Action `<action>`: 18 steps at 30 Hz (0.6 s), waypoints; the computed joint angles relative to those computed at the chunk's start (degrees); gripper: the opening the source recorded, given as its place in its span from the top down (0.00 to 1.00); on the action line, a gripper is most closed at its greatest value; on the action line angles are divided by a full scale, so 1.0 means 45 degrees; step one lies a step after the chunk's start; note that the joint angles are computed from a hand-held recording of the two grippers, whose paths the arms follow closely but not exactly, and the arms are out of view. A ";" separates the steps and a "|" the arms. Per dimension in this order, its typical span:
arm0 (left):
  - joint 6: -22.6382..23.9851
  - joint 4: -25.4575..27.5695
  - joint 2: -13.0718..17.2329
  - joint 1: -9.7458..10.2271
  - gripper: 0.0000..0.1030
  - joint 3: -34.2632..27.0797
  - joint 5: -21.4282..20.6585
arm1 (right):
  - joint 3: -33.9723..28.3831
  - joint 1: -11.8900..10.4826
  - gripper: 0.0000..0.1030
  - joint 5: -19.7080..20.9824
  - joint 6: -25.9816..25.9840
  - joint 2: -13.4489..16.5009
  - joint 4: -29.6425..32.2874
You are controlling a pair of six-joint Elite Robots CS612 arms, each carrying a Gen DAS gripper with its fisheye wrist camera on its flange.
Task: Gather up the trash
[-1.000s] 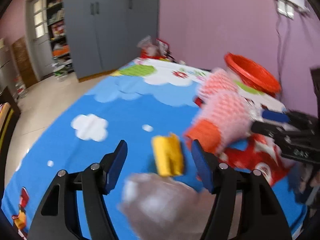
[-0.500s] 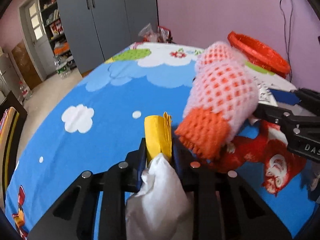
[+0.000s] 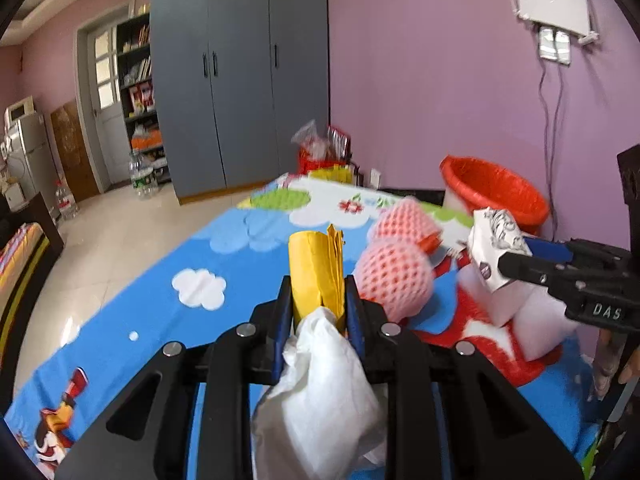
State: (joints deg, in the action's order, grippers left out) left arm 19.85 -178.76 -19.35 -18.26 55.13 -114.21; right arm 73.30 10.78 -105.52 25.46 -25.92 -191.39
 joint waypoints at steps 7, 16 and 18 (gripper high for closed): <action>-0.0431 -0.1708 -0.0860 0.0010 0.76 0.1461 -0.0823 | 0.1176 0.0066 0.53 -0.0021 -0.0175 -0.0625 -0.1280; -0.0443 -0.1963 -0.1439 -0.0324 0.75 0.2878 -0.1157 | 0.2462 0.0044 0.53 -0.0001 -0.0099 -0.1128 -0.2216; -0.0425 -0.1824 -0.1396 -0.0478 0.75 0.3056 -0.1140 | 0.2727 0.0022 0.53 -0.0036 0.0036 -0.1216 -0.2305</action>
State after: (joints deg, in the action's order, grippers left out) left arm 17.94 -186.97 -25.63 -20.41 68.89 -119.34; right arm 85.57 10.88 -105.69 25.62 -31.39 -201.77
